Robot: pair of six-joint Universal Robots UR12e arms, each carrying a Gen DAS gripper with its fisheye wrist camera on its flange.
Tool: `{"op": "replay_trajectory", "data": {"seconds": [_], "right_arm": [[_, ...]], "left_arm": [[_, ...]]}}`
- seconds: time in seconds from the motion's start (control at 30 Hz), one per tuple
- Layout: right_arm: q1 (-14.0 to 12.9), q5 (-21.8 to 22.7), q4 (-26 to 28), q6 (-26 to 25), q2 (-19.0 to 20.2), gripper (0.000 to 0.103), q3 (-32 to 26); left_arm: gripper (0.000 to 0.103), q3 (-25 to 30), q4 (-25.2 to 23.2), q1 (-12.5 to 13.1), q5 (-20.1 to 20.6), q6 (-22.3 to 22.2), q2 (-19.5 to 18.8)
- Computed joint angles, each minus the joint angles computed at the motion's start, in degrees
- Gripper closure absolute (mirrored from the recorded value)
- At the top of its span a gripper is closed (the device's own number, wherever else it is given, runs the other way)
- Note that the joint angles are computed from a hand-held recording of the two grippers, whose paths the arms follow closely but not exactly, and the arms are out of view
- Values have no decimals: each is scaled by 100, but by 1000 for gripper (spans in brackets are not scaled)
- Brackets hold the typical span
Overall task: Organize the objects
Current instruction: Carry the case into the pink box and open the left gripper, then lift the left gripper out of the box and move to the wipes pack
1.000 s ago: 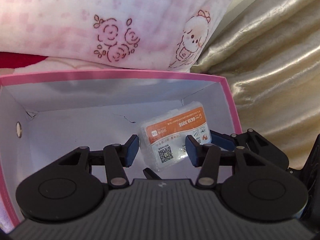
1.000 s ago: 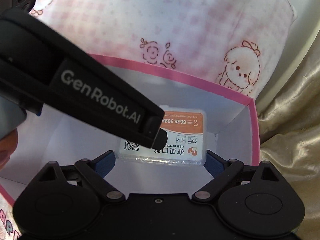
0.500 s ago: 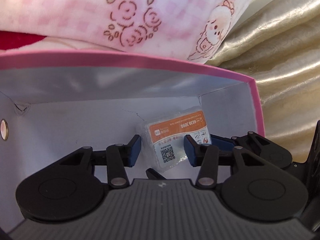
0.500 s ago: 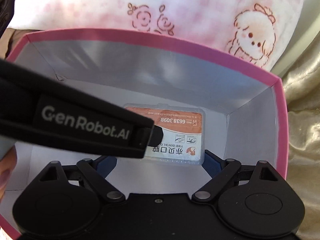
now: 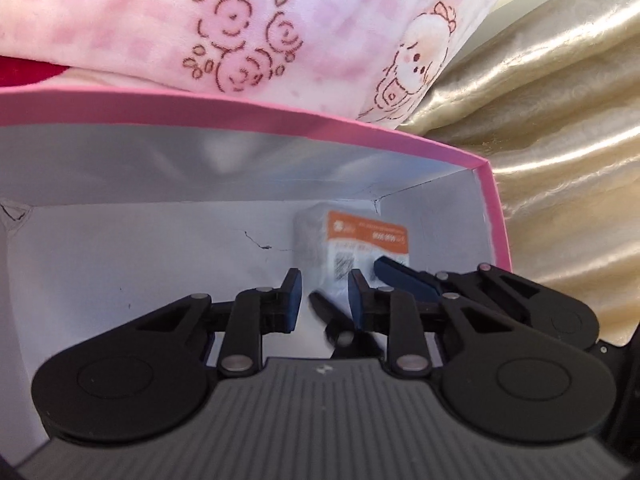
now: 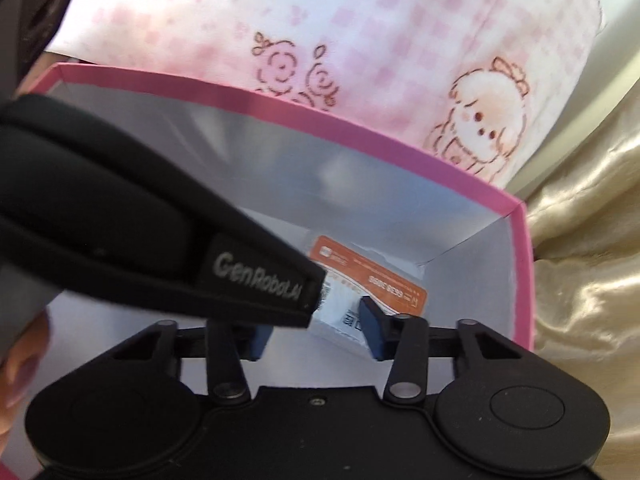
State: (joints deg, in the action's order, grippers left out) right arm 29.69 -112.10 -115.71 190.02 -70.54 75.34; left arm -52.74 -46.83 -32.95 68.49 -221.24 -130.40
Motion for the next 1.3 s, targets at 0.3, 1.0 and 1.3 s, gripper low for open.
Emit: {"op": "replay_trajectory", "data": {"seconds": [0.3,1.0,1.3], "right_arm": [[54,183,-679,450,-349,56,543],[868,2,-769,2203,-1088,33,720],[1217,39,-586,2384,-1074,31,496]], "left_arm": [[59,-82,-753,-67,599,640,363],[30,-1268,-1769,-358,2235,2179,2090],[28,-1886,-2059,-373,2521,2448,2784]]}}
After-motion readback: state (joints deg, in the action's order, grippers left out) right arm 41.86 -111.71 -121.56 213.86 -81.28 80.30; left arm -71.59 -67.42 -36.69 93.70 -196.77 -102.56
